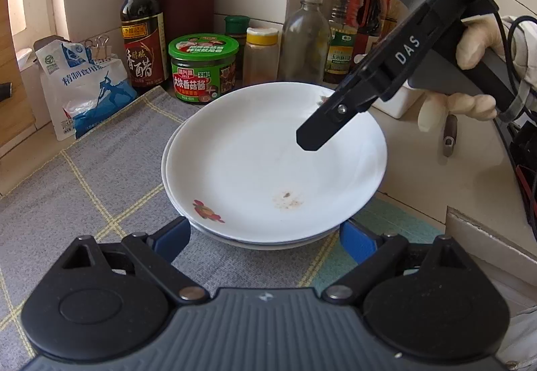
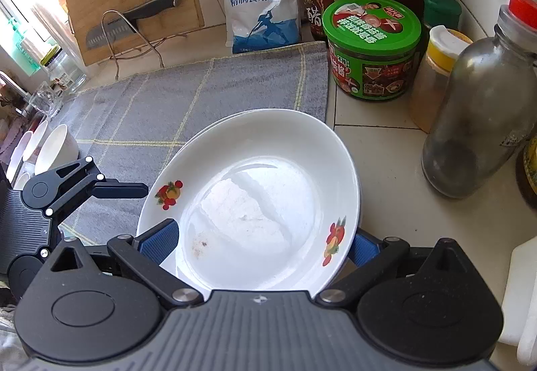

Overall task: Organize plates and bowls
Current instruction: 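Open the right gripper and lift it off the stacked plates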

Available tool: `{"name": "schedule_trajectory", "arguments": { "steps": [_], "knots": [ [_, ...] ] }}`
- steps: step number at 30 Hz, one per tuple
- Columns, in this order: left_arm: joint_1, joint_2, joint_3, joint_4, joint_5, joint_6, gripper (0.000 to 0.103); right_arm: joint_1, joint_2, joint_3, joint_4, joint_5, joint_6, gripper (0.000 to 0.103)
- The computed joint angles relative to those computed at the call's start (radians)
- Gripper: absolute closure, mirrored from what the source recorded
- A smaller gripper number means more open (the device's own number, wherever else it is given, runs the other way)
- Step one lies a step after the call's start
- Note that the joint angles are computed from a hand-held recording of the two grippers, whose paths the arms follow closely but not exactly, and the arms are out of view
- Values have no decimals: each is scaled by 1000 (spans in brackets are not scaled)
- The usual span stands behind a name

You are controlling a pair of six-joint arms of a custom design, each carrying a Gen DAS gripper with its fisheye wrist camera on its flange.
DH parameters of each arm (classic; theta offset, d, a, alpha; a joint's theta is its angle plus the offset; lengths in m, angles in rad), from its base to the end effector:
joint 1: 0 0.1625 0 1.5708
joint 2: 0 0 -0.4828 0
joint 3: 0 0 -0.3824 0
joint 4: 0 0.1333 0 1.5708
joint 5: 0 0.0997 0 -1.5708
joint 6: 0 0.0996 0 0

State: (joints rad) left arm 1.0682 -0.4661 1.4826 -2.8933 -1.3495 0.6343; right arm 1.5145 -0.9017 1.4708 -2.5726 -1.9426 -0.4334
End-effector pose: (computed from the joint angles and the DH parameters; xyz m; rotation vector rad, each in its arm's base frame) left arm -0.2286 -0.7381 -0.0083 1.5047 2.4470 -0.4210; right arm 0.0547 -0.7553 0.2927 0.3885 -2.6195 0.4436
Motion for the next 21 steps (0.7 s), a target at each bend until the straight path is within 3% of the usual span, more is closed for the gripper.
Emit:
{"name": "schedule_trajectory", "arguments": {
  "steps": [13,21],
  "knots": [
    [1,-4,7,-21,-6,-14,8,25,-14,78,-99,-99,3,0],
    [-6,-43,75,-117,-7,-43,7,82,14,160,-357,-178,-119,0]
  ]
}}
